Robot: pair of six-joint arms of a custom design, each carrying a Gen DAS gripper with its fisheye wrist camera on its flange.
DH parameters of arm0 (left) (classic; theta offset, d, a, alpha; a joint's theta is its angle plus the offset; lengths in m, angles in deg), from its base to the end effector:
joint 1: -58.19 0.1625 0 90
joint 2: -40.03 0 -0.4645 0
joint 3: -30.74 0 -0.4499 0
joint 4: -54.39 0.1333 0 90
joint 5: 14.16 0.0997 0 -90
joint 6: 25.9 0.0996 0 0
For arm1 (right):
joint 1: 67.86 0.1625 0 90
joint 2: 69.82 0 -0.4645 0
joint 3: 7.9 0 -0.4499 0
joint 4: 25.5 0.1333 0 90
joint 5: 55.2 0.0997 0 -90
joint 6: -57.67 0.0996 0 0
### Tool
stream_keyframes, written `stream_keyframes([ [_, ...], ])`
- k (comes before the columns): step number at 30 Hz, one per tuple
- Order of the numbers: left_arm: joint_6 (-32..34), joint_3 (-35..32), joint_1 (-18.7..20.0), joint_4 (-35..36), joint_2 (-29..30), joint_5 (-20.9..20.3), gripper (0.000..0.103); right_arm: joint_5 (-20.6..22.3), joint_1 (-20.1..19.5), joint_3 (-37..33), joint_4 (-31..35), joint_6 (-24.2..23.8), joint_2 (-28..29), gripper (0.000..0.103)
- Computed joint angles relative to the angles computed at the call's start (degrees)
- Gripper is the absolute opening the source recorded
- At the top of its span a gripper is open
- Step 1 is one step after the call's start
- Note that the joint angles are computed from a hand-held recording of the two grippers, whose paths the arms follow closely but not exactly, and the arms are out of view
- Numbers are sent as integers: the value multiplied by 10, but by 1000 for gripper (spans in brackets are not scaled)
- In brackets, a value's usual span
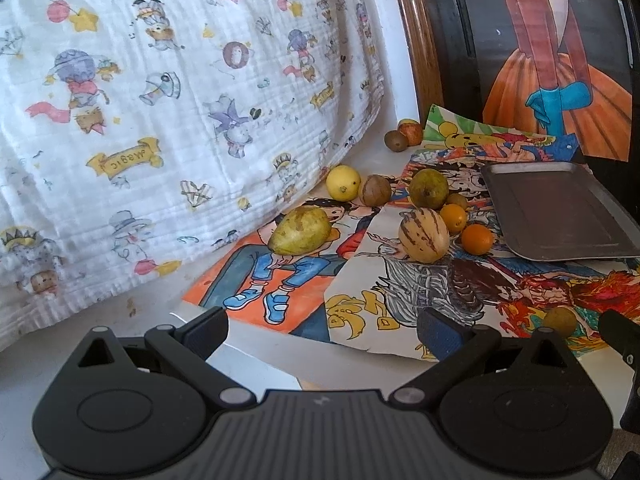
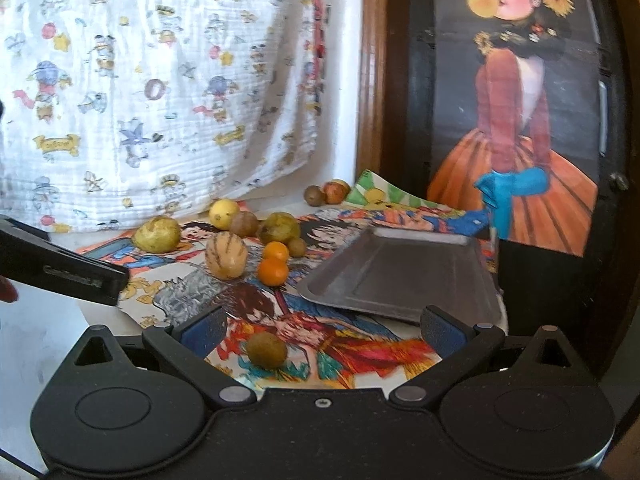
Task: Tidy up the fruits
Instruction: 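Grasp the striped pepino with the left tool while the right tool grasps a small fruit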
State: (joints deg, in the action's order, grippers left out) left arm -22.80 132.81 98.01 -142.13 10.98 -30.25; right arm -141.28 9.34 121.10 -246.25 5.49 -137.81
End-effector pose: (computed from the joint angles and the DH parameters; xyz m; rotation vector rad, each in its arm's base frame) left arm -0.3417 -0.5831 -0.0102 0.4684 1.8954 -1.0976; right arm 0.0215 -0.5380 0.2587 0.7888 -2.0490 1.3305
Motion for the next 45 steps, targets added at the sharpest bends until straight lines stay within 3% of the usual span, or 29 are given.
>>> stream_keyframes([
  [7,45,-14,26,-24,-4,-70,103,4,6,-23,74,2,1,102],
  [14,104,-42,59,-64,-3,-185,103,-8,9,-34,105,18,2,93],
  [19,109,-76,76,-47,11,-231,102,-24,14,-40,125,28,5,83],
  [33,91,-144,99,1,42,-279,98,-43,18,-62,187,42,8,45],
  [45,64,-169,109,17,55,-289,84,-35,14,-65,212,46,7,37],
])
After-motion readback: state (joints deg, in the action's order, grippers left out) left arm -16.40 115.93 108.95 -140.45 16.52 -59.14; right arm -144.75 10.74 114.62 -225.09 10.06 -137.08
